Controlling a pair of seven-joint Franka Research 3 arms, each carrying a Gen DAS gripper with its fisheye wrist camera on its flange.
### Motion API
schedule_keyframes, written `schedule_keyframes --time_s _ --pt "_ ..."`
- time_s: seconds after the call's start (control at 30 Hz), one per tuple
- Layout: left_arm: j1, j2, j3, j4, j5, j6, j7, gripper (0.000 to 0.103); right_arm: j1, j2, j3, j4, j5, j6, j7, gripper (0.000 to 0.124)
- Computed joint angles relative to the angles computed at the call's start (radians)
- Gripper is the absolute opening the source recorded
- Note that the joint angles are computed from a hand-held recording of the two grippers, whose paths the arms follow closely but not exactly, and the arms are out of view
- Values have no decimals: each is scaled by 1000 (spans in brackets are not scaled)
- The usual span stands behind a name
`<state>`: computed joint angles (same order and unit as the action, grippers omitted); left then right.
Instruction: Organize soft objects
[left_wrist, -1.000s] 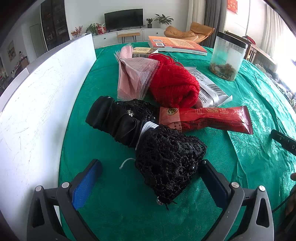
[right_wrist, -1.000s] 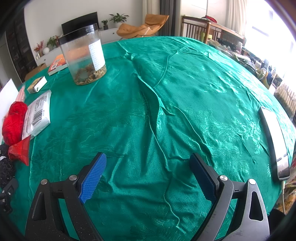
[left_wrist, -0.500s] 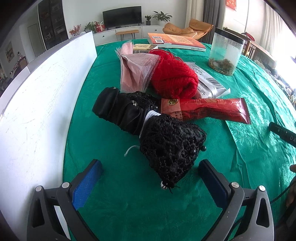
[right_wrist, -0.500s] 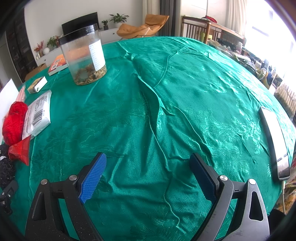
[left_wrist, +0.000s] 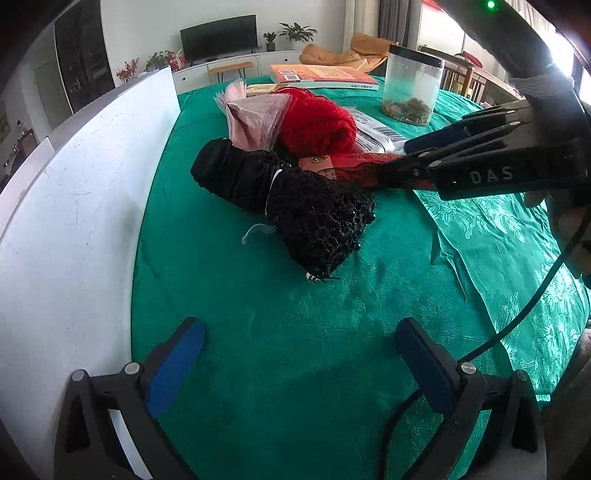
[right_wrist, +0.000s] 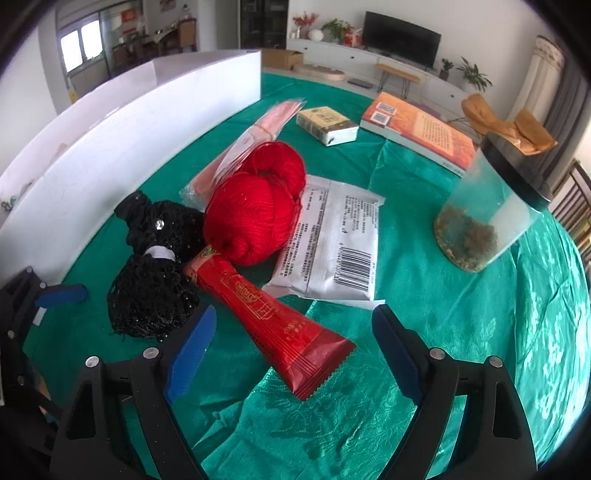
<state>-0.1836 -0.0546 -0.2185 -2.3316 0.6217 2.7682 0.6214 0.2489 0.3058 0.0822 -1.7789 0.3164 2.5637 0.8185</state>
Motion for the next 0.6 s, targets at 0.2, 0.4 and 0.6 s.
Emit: schedule_keyframes --time_s 0.2,0.4,0.6 --pt "-8 -1 4 7 -84 -14 53 103 -17 -46 -4 -62 1 -78 -53 27" --pt "11 66 24 74 -171 42 13 103 -66 -201 -73 -285 -12 -11 37 27" --pt "-3 181 41 218 -94 -10 -19 103 -138 -43 -139 -113 -36 105 449 25"
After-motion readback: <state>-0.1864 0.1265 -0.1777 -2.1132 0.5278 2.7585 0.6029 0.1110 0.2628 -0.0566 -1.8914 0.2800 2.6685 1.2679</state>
